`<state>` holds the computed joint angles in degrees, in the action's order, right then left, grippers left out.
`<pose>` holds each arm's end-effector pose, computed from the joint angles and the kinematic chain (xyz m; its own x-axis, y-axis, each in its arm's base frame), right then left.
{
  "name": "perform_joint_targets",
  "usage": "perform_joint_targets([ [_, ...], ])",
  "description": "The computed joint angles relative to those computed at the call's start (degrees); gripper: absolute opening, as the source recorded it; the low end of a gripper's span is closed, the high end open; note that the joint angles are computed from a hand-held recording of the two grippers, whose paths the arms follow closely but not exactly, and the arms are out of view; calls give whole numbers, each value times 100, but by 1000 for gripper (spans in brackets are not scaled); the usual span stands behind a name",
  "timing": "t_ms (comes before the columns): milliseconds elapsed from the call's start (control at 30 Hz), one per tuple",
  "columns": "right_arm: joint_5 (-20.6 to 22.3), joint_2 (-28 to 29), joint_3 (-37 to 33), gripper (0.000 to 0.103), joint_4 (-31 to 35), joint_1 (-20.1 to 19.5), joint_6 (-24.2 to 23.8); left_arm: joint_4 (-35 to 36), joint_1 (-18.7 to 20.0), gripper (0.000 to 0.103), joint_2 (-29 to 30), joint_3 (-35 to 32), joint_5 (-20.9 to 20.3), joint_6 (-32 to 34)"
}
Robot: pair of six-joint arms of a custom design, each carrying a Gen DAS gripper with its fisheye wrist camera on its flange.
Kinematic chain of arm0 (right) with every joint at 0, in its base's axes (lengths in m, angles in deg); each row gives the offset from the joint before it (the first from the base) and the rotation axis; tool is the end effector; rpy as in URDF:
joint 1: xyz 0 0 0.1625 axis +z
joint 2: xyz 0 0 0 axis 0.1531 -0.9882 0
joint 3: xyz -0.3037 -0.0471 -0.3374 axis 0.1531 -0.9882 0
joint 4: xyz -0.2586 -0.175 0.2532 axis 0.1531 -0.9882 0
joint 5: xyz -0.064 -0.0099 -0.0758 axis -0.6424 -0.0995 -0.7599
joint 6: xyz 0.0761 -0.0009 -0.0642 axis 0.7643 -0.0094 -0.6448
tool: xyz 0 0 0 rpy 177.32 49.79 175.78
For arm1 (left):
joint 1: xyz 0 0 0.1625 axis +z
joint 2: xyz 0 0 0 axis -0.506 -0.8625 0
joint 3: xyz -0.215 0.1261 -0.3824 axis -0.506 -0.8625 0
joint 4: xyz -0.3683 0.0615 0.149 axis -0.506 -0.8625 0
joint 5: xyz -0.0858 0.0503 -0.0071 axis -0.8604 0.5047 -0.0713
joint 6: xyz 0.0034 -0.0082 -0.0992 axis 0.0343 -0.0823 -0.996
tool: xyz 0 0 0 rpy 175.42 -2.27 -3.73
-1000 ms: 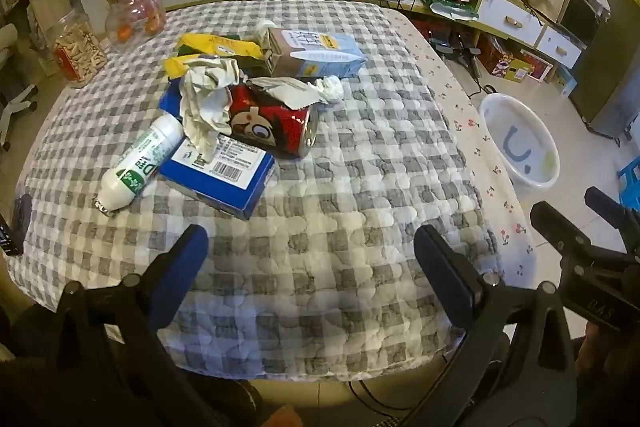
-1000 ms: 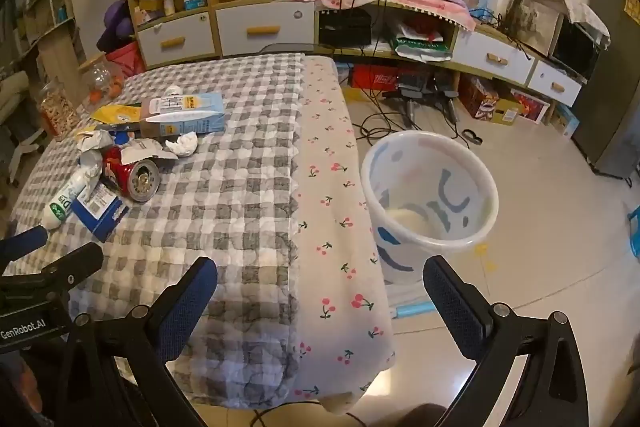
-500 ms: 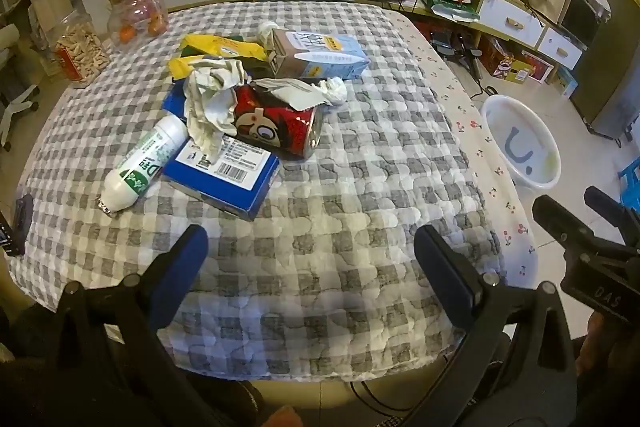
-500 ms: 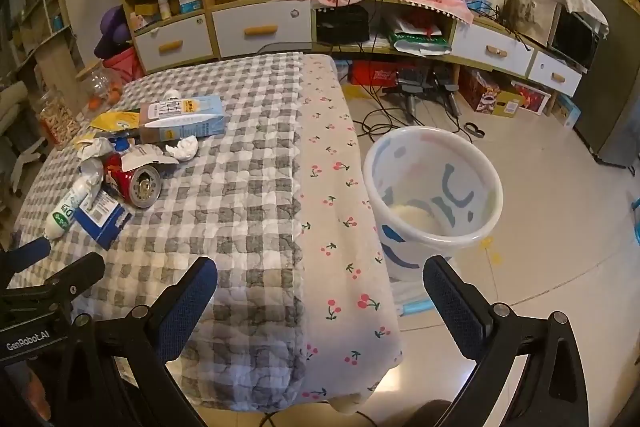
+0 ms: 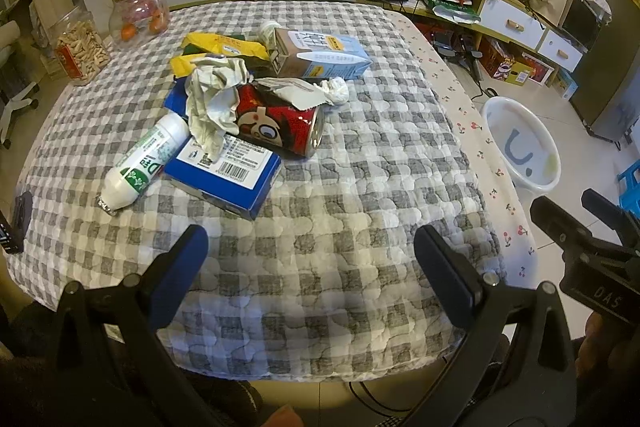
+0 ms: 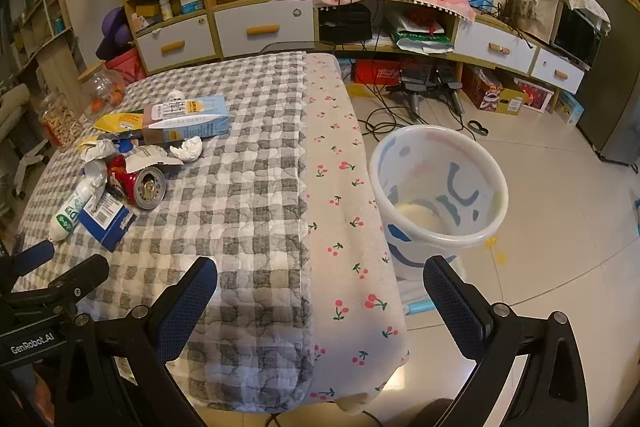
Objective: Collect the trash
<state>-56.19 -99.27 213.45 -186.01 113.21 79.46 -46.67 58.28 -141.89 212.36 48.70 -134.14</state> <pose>0.3229 -0.4065 0.1363 -0.6906 -0.1336 0.7108 -0.5160 0.7797 -0.3548 -0.2159 -0.3537 0.2372 -0.7262 -0.1544 -0.6699 0.2901 0.8146 -0.5022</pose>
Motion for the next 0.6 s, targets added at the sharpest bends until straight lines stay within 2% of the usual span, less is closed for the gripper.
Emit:
perform_joint_targets([
  [600, 10, 6, 3, 103, -6, -5, -9, 18, -9, 102, -16, 8, -2, -46],
])
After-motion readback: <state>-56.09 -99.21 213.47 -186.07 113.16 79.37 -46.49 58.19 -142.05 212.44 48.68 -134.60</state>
